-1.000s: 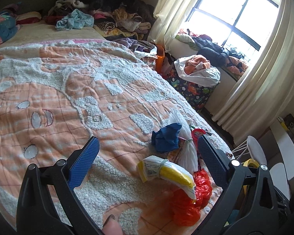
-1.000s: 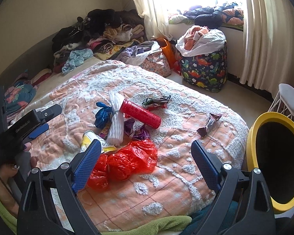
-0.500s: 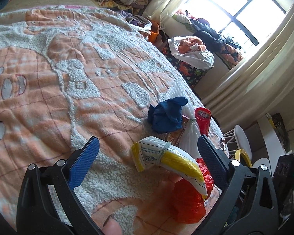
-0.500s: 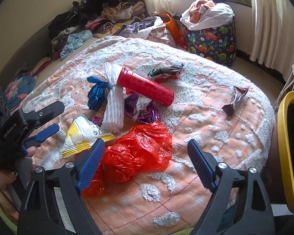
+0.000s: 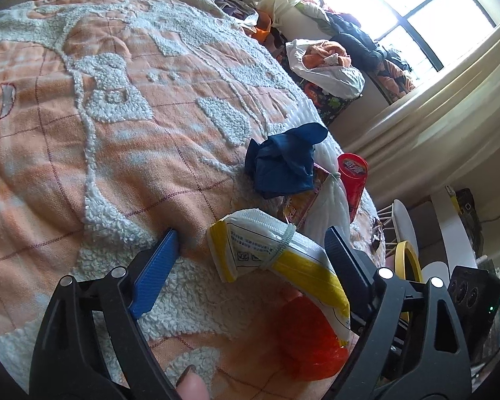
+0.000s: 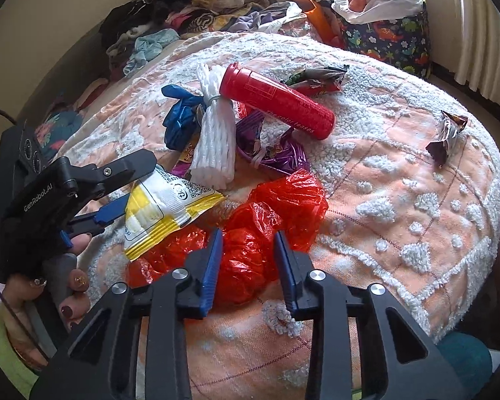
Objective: Collect trash
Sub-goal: 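Grasp the yellow snack wrapper with the left gripper while the right grasps the red bag, then carry the yellow wrapper and red bag over the yellow bin with both grippers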
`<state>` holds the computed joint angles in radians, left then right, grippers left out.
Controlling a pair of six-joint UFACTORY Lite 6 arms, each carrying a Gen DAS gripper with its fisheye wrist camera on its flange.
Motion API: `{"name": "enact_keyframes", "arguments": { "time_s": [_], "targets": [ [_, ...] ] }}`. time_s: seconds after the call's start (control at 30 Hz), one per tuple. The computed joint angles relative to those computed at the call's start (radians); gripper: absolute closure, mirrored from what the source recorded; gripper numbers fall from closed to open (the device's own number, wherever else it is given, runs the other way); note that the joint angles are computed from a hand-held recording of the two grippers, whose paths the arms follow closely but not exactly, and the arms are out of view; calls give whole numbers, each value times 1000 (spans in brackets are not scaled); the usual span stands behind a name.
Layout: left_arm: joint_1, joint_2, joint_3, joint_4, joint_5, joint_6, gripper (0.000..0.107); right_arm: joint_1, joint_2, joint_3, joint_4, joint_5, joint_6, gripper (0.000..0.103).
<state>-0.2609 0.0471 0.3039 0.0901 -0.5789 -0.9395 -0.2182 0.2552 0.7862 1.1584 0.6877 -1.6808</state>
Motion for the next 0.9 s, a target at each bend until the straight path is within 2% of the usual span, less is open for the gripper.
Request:
{"name": "enact_keyframes", "arguments": {
  "time_s": [0.17, 0.3, 0.43, 0.6, 0.77, 0.9],
  "targets": [
    [-25, 42, 58, -43, 54, 44, 29, -4, -39, -36, 9, 2, -35, 84],
    [-44, 38, 70, -63, 79, 68, 43, -39, -58, -53, -2, 24, -39, 88],
    [-62, 36, 88, -72, 111, 84, 52, -80, -65, -53, -25, 54, -31, 91],
    [-66, -2, 60, -33, 105, 50, 63, -109, -81, -54, -41, 85, -35, 94],
    [-75, -62, 12, -27, 84, 52, 66, -166, -105, -62, -50, 145, -66, 95],
    [-121, -135, 1, -110, 124, 123, 68, -220, -118, -58, -52, 180, -85, 96]
  ]
}}
